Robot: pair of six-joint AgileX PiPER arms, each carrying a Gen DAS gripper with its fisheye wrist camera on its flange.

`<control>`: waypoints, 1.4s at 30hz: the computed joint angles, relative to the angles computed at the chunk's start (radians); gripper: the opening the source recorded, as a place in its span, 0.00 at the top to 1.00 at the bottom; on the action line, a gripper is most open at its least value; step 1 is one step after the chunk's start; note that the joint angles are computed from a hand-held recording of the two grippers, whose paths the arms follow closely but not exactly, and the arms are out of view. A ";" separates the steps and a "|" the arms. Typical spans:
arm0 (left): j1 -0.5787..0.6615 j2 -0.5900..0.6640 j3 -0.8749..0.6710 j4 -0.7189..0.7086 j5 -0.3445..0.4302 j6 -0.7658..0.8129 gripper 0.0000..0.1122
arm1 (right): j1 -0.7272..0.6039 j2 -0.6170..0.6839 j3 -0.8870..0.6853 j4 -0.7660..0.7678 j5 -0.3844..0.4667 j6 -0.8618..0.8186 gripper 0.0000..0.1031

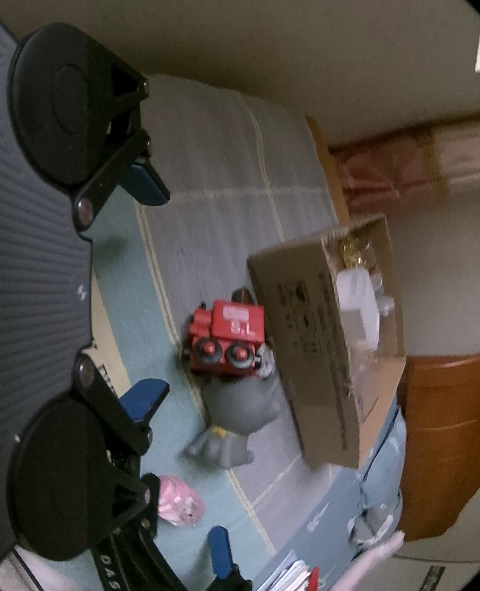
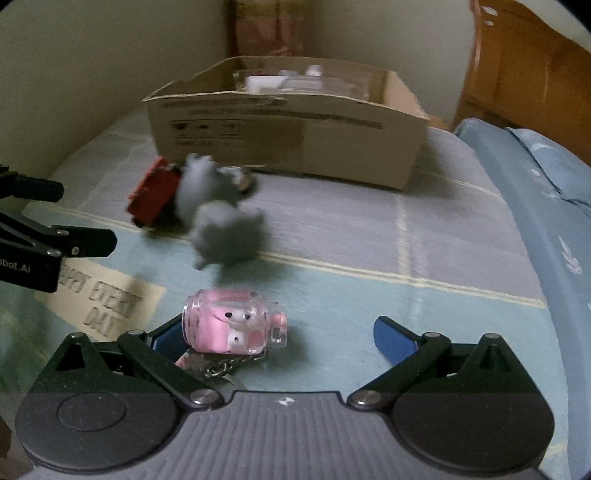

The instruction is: Organize rigid objects

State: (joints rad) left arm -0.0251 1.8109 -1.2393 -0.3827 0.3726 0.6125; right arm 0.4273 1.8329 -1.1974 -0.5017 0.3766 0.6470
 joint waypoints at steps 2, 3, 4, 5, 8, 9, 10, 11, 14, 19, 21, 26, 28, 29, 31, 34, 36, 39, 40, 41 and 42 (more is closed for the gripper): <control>-0.007 0.018 -0.019 -0.022 0.005 0.039 0.11 | -0.017 -0.013 0.026 -0.021 -0.021 0.017 0.00; -0.007 0.029 -0.031 -0.055 0.010 0.083 0.11 | -0.025 -0.019 0.038 -0.024 -0.032 0.016 0.00; -0.004 0.041 -0.045 -0.092 0.019 0.131 0.11 | -0.033 -0.022 0.046 -0.025 -0.044 0.009 0.00; -0.001 0.053 -0.060 -0.126 0.026 0.175 0.11 | -0.038 -0.026 0.056 -0.030 -0.058 0.008 0.00; 0.014 0.095 -0.106 -0.246 0.053 0.326 0.14 | -0.046 -0.035 0.081 -0.054 -0.095 0.015 0.00; 0.025 0.112 -0.128 -0.284 0.077 0.372 0.15 | -0.048 -0.037 0.086 -0.053 -0.105 0.008 0.00; 0.037 0.130 -0.151 -0.328 0.104 0.419 0.16 | -0.049 -0.035 0.083 -0.044 -0.108 -0.003 0.00; 0.050 0.148 -0.174 -0.365 0.135 0.455 0.21 | -0.052 -0.036 0.088 -0.041 -0.117 -0.010 0.00; 0.074 0.194 -0.242 -0.407 0.217 0.488 0.35 | -0.055 -0.043 0.099 -0.045 -0.127 -0.014 0.00; 0.097 0.231 -0.289 -0.480 0.290 0.540 0.53 | -0.056 -0.043 0.107 -0.066 -0.146 0.001 0.00; 0.101 0.228 -0.286 -0.489 0.309 0.545 0.54 | -0.056 -0.044 0.110 -0.075 -0.149 0.011 0.00; 0.090 0.168 -0.218 -0.430 0.251 0.493 0.58 | -0.056 -0.045 0.108 -0.062 -0.142 -0.006 0.00; 0.097 0.139 -0.187 -0.412 0.247 0.490 0.58 | -0.058 -0.050 0.112 -0.049 -0.138 -0.018 0.00; 0.098 0.125 -0.172 -0.389 0.244 0.474 0.58 | -0.060 -0.054 0.116 -0.049 -0.136 -0.019 0.00; 0.103 0.099 -0.139 -0.359 0.238 0.459 0.58 | -0.066 -0.064 0.127 -0.059 -0.135 -0.007 0.00; 0.113 0.076 -0.108 -0.362 0.243 0.475 0.58 | -0.076 -0.077 0.150 -0.113 -0.141 0.058 0.00; 0.108 0.066 -0.086 -0.363 0.220 0.481 0.56 | -0.078 -0.083 0.160 -0.135 -0.144 0.082 0.00; 0.093 0.078 -0.082 -0.349 0.196 0.475 0.44 | -0.072 -0.084 0.163 -0.171 -0.137 0.127 0.00; 0.088 0.087 -0.087 -0.338 0.192 0.461 0.41 | -0.069 -0.085 0.164 -0.185 -0.135 0.143 0.00; 0.088 0.093 -0.083 -0.361 0.184 0.476 0.36 | -0.068 -0.086 0.165 -0.193 -0.134 0.151 0.00; 0.088 0.097 -0.082 -0.379 0.181 0.489 0.33 | -0.069 -0.087 0.167 -0.193 -0.135 0.152 0.00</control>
State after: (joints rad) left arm 0.0630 1.9081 -1.3210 -0.7619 0.5538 1.1018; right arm 0.3584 1.7460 -1.0302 -0.6946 0.2412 0.7994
